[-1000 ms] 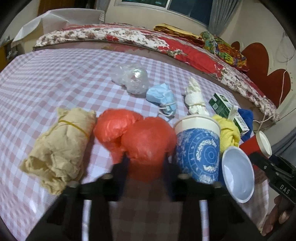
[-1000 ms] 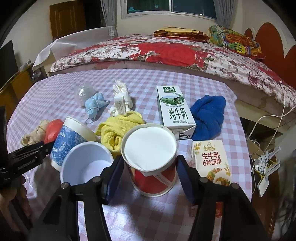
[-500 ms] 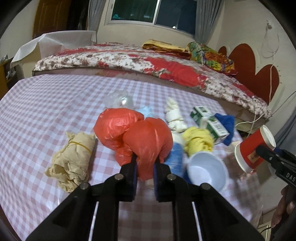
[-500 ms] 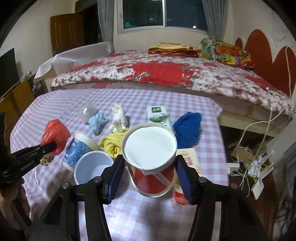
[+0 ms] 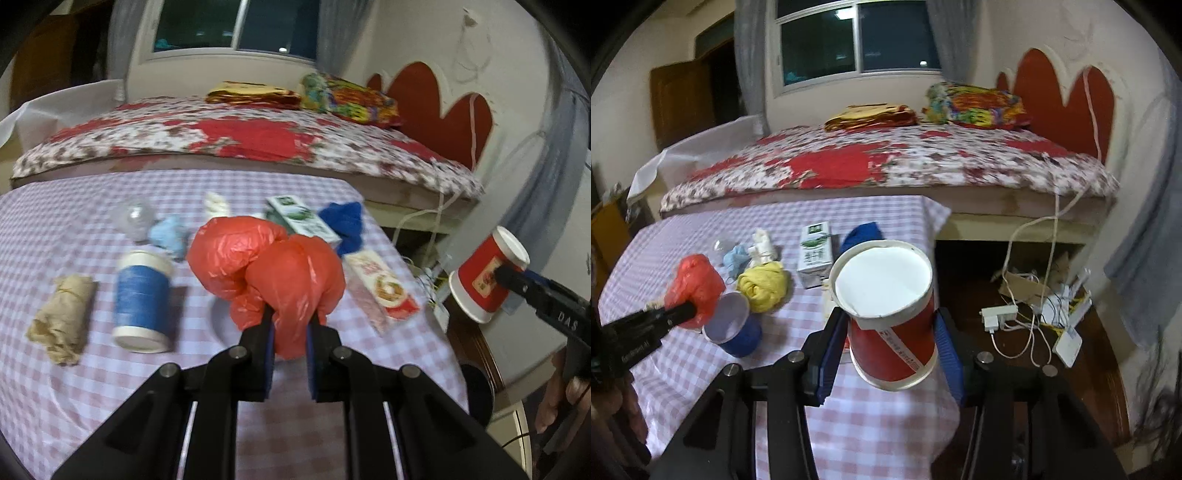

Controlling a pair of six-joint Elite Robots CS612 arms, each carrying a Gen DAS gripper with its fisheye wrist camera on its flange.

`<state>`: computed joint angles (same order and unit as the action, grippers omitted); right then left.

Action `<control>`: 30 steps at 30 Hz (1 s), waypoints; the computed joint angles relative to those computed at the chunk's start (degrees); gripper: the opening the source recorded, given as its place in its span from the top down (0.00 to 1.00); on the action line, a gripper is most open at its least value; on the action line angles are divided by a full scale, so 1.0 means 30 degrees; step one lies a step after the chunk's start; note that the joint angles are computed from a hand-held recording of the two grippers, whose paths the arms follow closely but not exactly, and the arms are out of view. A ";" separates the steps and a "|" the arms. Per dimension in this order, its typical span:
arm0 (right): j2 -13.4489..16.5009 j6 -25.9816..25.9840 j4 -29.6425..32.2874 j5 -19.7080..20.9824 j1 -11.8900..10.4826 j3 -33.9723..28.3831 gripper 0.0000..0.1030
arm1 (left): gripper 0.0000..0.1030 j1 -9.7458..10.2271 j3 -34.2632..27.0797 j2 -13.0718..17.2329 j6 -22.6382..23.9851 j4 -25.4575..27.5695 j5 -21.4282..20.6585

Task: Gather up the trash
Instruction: 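Carry the bag and cup over the black bin while both tools open to drop them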

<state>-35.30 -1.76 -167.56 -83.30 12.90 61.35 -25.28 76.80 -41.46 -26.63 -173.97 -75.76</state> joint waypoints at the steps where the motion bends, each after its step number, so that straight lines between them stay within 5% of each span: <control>1: -0.0104 -0.0049 -0.0197 0.0108 -0.0054 0.0241 0.52 | 0.85 -0.0080 -0.0208 0.0097 0.0198 0.0200 -0.0173; 8: -0.1027 -0.0079 -0.1696 -0.0322 -0.0378 0.1987 0.52 | 0.85 -0.0614 -0.1053 0.0524 0.1185 0.0516 -0.1206; 13: -0.2337 0.0760 -0.2467 -0.1748 -0.1239 0.4651 0.52 | 0.85 -0.1271 -0.3321 0.1713 0.2622 0.1661 -0.4374; 18: -0.3239 0.2164 -0.1901 -0.2535 -0.2488 0.6978 0.52 | 0.85 -0.2298 -0.5632 0.3021 0.4857 0.3400 -0.6085; 25: -0.2978 0.2969 -0.1524 -0.2026 -0.3824 0.8401 0.52 | 0.85 -0.3288 -0.8991 0.4958 0.6166 0.7810 -0.8709; 30: -0.2461 0.3034 -0.1180 -0.1493 -0.4426 0.8581 0.52 | 0.85 -0.3645 -0.9827 0.5551 0.6650 0.9785 -0.8920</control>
